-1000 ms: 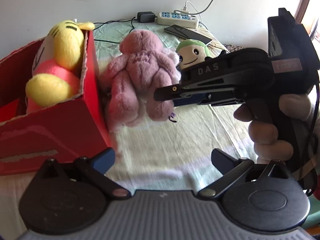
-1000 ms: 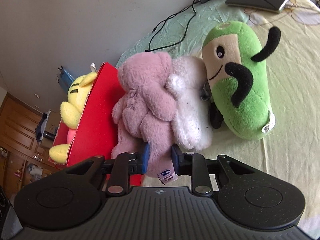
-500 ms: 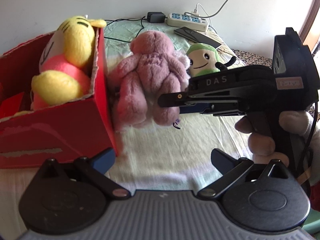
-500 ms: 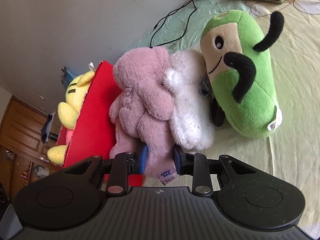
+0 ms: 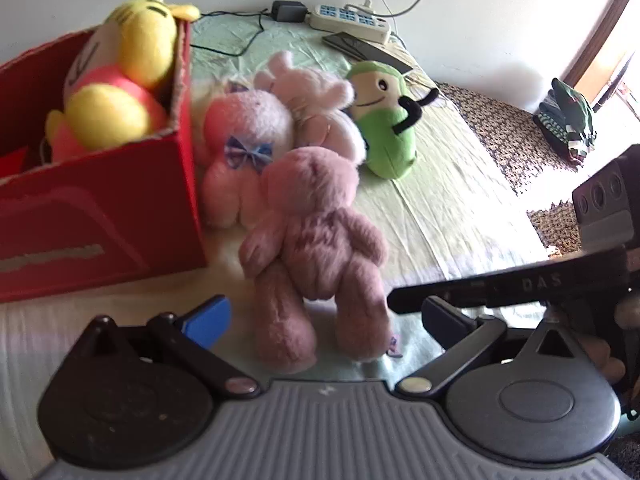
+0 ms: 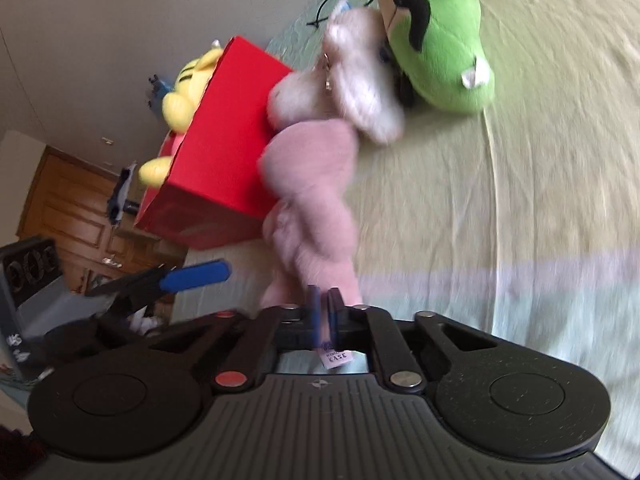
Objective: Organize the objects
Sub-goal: 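Lift the pink teddy bear with the right gripper toward the red box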
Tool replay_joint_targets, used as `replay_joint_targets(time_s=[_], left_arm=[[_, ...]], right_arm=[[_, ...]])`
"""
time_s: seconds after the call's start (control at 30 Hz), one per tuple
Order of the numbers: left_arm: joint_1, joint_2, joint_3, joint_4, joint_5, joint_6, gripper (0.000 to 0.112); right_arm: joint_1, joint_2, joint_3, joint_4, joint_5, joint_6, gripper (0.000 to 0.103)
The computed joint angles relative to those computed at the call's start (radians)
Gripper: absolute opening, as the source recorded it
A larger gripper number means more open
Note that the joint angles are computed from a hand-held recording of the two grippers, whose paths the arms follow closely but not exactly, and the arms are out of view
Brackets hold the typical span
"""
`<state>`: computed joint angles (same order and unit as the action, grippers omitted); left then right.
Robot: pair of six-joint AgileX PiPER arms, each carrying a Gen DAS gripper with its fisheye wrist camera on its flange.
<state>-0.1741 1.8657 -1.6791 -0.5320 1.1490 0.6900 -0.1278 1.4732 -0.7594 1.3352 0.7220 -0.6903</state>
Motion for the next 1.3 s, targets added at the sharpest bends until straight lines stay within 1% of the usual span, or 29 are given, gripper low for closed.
replay_joint_targets(time_s=[0.03, 0.07, 0.13, 0.2, 0.27, 0.33, 0.5, 0.57, 0.67, 0.7, 0.77, 0.8, 0.9, 1.03, 1.2, 1.3], left_arm=[[-0.005, 0.006, 0.0, -0.001, 0.003, 0.002, 0.101], [-0.014, 0.011, 0.0, 0.009, -0.001, -0.007, 0.101], [-0.033, 0.024, 0.0, 0.03, -0.015, -0.031, 0.101], [-0.044, 0.039, -0.013, 0.035, -0.02, -0.048, 0.101], [-0.055, 0.051, -0.025, 0.029, -0.027, -0.054, 0.101], [-0.066, 0.065, -0.042, 0.03, -0.029, -0.056, 0.101], [-0.099, 0.079, -0.049, 0.064, -0.074, -0.06, 0.101], [-0.108, 0.087, -0.055, 0.076, -0.086, -0.063, 0.101], [-0.117, 0.12, -0.073, 0.106, -0.099, -0.079, 0.101], [-0.118, 0.136, -0.085, 0.114, -0.096, -0.088, 0.101], [-0.116, 0.152, -0.095, 0.129, -0.098, -0.108, 0.096], [-0.111, 0.159, -0.102, 0.127, -0.091, -0.114, 0.093], [-0.09, 0.167, -0.123, 0.086, -0.056, -0.108, 0.091], [-0.08, 0.149, -0.122, 0.052, -0.012, -0.082, 0.088], [-0.077, 0.093, -0.093, 0.013, 0.024, -0.045, 0.088], [-0.078, 0.041, -0.052, -0.003, 0.014, -0.021, 0.088]], right_arm=[[0.001, -0.009, 0.011, 0.001, -0.003, 0.002, 0.008], [0.01, -0.017, 0.014, -0.018, -0.024, 0.016, 0.013], [0.029, -0.029, 0.015, -0.041, -0.083, 0.031, 0.02], [0.008, -0.022, 0.029, 0.038, -0.105, -0.022, 0.024], [-0.011, 0.012, 0.027, 0.136, -0.118, -0.096, 0.039], [-0.021, 0.062, 0.005, 0.199, -0.112, -0.147, 0.046], [-0.026, 0.2, -0.075, 0.278, -0.042, -0.231, 0.046], [-0.029, 0.253, -0.102, 0.32, 0.021, -0.265, 0.045], [-0.013, 0.308, -0.14, 0.344, 0.067, -0.259, 0.045], [-0.008, 0.32, -0.153, 0.337, 0.08, -0.244, 0.043], [0.004, 0.322, -0.163, 0.336, 0.084, -0.243, 0.04], [0.01, 0.318, -0.166, 0.337, 0.084, -0.244, 0.04], [0.022, 0.288, -0.16, 0.317, 0.069, -0.232, 0.039], [0.027, 0.201, -0.118, 0.262, 0.037, -0.21, 0.039], [0.063, 0.062, -0.07, 0.178, -0.037, -0.141, 0.039], [0.095, -0.015, -0.05, 0.141, -0.087, -0.093, 0.039]])
